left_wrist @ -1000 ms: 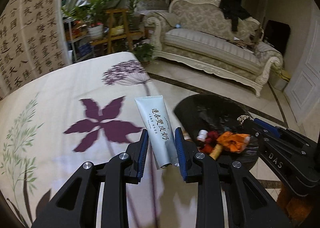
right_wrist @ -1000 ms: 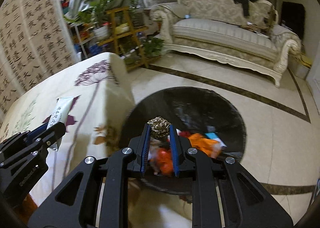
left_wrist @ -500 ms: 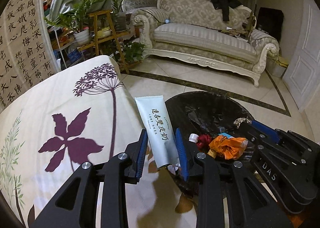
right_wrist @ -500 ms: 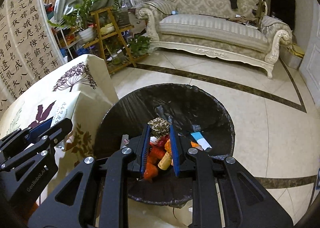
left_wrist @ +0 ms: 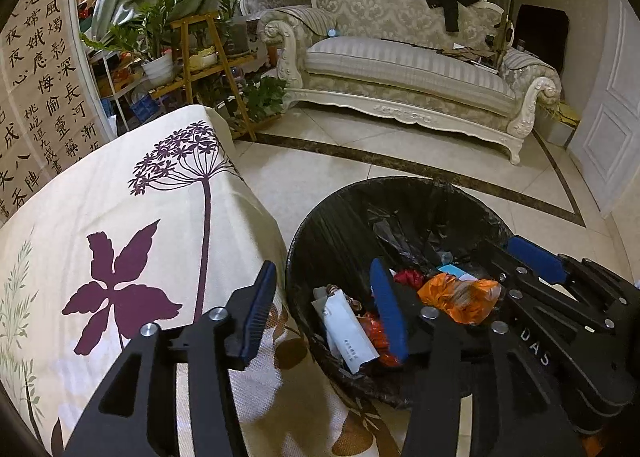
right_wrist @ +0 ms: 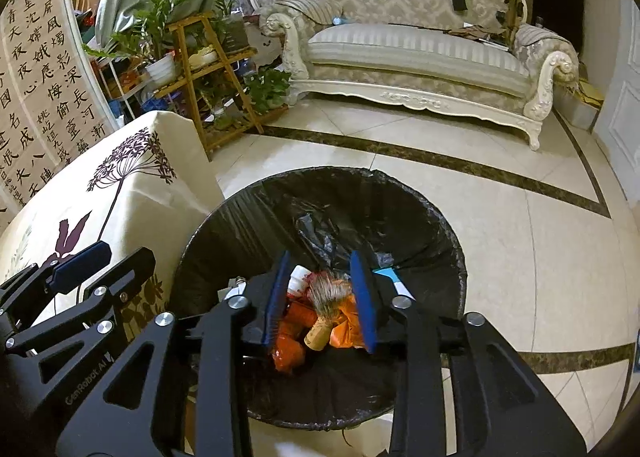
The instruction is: Collect trash
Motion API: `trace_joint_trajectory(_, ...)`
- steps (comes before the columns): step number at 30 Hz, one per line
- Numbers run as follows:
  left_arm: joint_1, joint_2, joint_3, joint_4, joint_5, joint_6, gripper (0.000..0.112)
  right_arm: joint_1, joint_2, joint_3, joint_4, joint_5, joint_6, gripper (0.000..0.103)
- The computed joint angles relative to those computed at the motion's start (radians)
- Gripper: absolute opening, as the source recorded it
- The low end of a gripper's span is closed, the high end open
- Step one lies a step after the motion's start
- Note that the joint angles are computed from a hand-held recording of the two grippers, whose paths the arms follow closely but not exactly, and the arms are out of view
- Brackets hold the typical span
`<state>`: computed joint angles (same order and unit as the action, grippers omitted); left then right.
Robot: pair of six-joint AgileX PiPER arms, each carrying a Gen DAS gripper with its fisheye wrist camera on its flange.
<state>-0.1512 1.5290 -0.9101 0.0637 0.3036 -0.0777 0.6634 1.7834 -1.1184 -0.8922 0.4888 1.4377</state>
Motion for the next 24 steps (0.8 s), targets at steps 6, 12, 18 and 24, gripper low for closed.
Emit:
trace_joint_trajectory(6, 0.001, -0.016, 0.006, 0.011, 0.003, -0.023, 0.063, 0.009, -0.023, 0.021, -0.037, 0.018, 0.045, 0.043)
trace_joint_trajectory(12, 0.013, -0.078, 0.041, 0.028, -0.006, -0.048, 0.072, 0.039, -0.056, 0.038, -0.076, 0.057, 0.094, 0.05)
trace_joint_trajectory(18, 0.032, -0.169, 0.093, 0.035, 0.002, -0.056, 0.076, 0.099, -0.106, 0.063, -0.114, 0.11, 0.141, 0.056)
trace_joint_trajectory(24, 0.064, -0.266, 0.146, 0.009, 0.018, -0.038, 0.078, 0.171, -0.157, 0.092, -0.143, 0.164, 0.178, 0.058)
